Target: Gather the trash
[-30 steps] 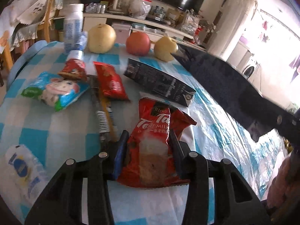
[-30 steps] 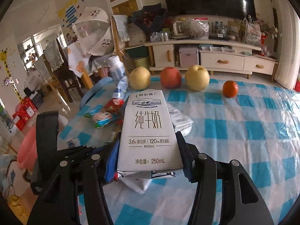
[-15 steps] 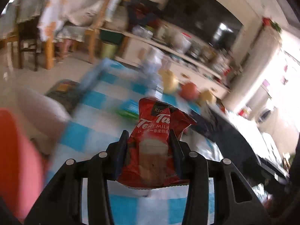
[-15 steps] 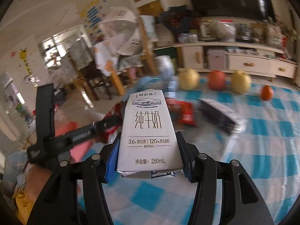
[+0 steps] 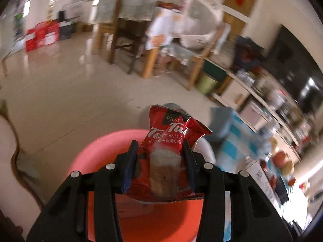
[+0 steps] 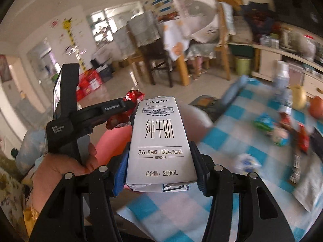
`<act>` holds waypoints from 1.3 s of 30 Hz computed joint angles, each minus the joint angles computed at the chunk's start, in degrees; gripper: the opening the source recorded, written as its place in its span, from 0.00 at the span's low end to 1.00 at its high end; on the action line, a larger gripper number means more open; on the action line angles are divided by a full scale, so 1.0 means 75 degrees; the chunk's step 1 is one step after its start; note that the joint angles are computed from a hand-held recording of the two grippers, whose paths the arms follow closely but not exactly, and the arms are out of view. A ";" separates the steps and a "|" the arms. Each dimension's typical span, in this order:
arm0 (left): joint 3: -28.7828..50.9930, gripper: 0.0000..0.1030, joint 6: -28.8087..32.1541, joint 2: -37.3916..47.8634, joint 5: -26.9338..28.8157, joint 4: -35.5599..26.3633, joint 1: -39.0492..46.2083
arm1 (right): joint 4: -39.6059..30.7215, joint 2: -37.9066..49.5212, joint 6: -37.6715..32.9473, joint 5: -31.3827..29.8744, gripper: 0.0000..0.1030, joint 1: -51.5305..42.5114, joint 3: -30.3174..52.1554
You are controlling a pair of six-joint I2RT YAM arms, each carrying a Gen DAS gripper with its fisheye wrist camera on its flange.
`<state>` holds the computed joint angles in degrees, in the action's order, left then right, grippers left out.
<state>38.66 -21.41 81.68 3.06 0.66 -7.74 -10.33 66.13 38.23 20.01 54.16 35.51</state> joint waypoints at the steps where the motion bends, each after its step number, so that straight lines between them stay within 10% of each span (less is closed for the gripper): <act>1: 0.0057 0.44 -0.0002 0.0093 0.0045 -0.0021 0.0210 | 0.0172 0.0503 -0.0102 -0.0057 0.55 0.0000 0.0270; 6: 0.0156 0.64 -0.0089 0.0159 -0.0258 -0.0188 0.0545 | 0.0669 0.2174 -0.0122 -0.0583 0.64 -0.0308 0.1014; 8: 0.0209 0.75 -0.0083 0.0243 -0.0574 -0.0199 0.0513 | 0.0837 0.2018 0.0187 -0.0529 0.80 -0.0358 0.0720; 16: 0.0204 0.88 -0.0065 0.0091 -0.0952 -0.0125 0.0132 | 0.0448 0.0397 0.1105 0.0001 0.88 -0.0515 -0.0633; 39: 0.0395 0.90 0.0829 0.0393 -0.2109 0.0449 -0.3009 | -0.2687 -0.2907 0.1964 0.1799 0.88 0.0627 -0.1892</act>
<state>41.63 -15.18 84.63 -12.76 4.03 -30.31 -30.48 44.33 52.96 33.50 58.86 21.32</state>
